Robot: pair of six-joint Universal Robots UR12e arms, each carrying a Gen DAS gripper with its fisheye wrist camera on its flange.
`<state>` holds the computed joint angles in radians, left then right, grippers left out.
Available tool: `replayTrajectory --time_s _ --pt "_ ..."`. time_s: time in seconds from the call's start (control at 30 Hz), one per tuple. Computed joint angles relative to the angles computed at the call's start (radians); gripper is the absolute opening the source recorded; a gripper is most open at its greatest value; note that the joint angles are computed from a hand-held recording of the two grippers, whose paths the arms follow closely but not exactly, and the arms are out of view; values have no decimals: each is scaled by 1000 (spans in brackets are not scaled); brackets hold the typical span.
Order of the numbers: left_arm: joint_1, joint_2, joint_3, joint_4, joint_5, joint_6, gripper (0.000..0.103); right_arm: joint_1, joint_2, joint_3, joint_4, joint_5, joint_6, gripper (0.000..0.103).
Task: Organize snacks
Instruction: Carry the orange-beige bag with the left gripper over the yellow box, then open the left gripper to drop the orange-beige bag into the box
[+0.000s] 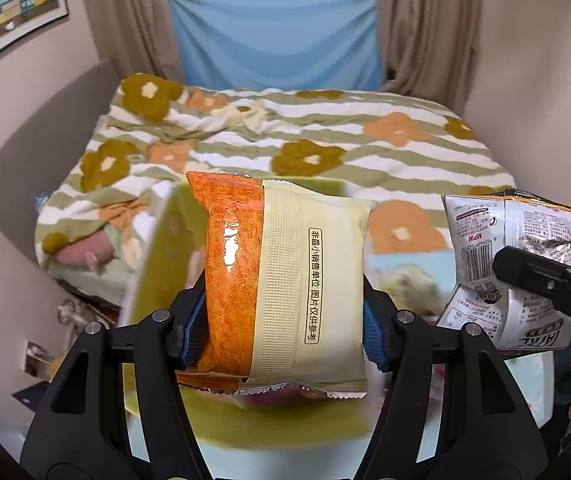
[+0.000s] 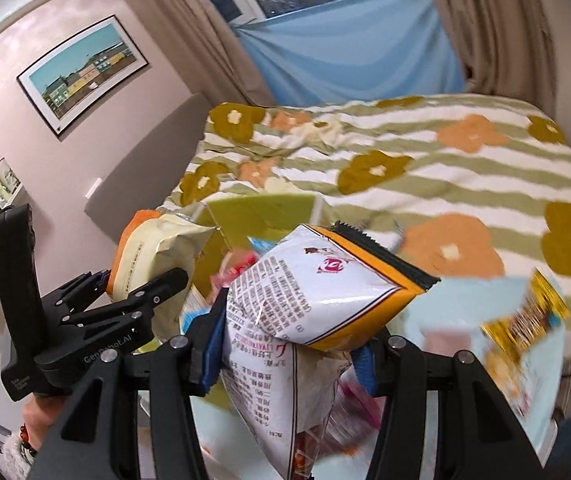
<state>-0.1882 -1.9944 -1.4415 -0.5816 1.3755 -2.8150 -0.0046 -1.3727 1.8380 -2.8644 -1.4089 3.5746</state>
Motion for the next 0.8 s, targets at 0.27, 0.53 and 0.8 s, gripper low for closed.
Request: replayTrajectory --time_s 0.27,0.53,0.8 --pt "40 -137 198 -126 -10 51 61 38 143 -175 45 5 17 49" --pt "43 -235 319 -247 -22 102 83 49 218 -261 112 -26 90 49" --pt "53 -230 301 -220 -44 120 103 49 221 -269 157 -72 125 49"
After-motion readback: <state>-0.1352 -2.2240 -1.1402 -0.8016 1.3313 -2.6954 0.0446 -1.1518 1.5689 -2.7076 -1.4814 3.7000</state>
